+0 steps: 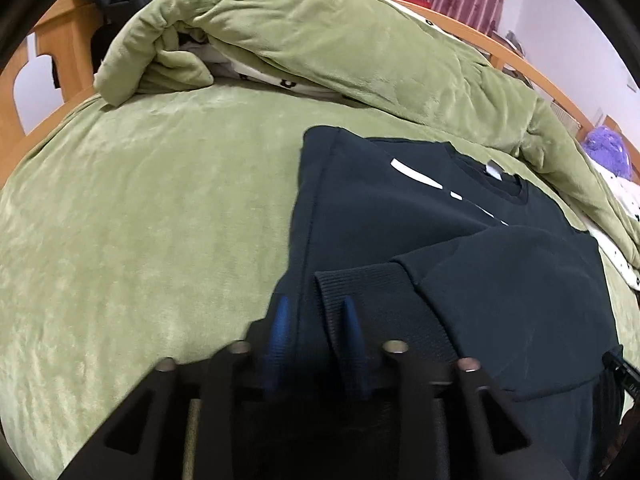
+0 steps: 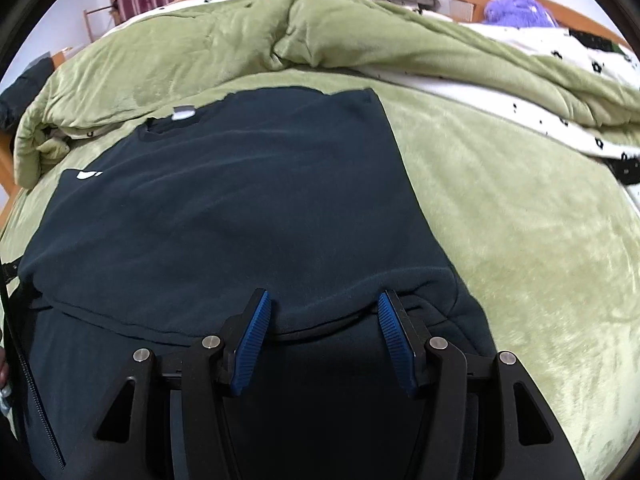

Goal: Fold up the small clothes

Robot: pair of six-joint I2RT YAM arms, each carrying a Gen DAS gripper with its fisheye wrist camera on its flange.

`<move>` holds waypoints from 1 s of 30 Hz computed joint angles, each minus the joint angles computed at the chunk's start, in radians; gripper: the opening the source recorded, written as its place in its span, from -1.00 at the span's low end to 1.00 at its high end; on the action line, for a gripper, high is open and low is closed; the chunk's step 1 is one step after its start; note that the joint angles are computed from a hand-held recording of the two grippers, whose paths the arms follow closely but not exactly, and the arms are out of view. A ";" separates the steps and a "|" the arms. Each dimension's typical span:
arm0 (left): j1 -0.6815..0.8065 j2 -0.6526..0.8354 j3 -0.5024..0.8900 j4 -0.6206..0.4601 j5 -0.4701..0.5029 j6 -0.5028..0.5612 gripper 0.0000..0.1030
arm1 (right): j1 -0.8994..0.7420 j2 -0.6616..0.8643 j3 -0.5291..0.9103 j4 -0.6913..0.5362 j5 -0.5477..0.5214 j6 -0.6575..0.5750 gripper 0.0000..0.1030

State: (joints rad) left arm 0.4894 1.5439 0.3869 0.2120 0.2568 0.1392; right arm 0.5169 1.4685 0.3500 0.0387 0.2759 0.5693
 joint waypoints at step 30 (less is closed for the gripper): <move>-0.187 0.043 -0.154 0.266 -0.077 0.051 0.09 | 0.020 0.047 -0.020 0.058 0.047 -0.045 0.36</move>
State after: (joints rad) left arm 0.3026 1.5874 0.2333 0.4779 0.1802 0.1904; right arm 0.5365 1.5159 0.3301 0.0963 0.3229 0.5238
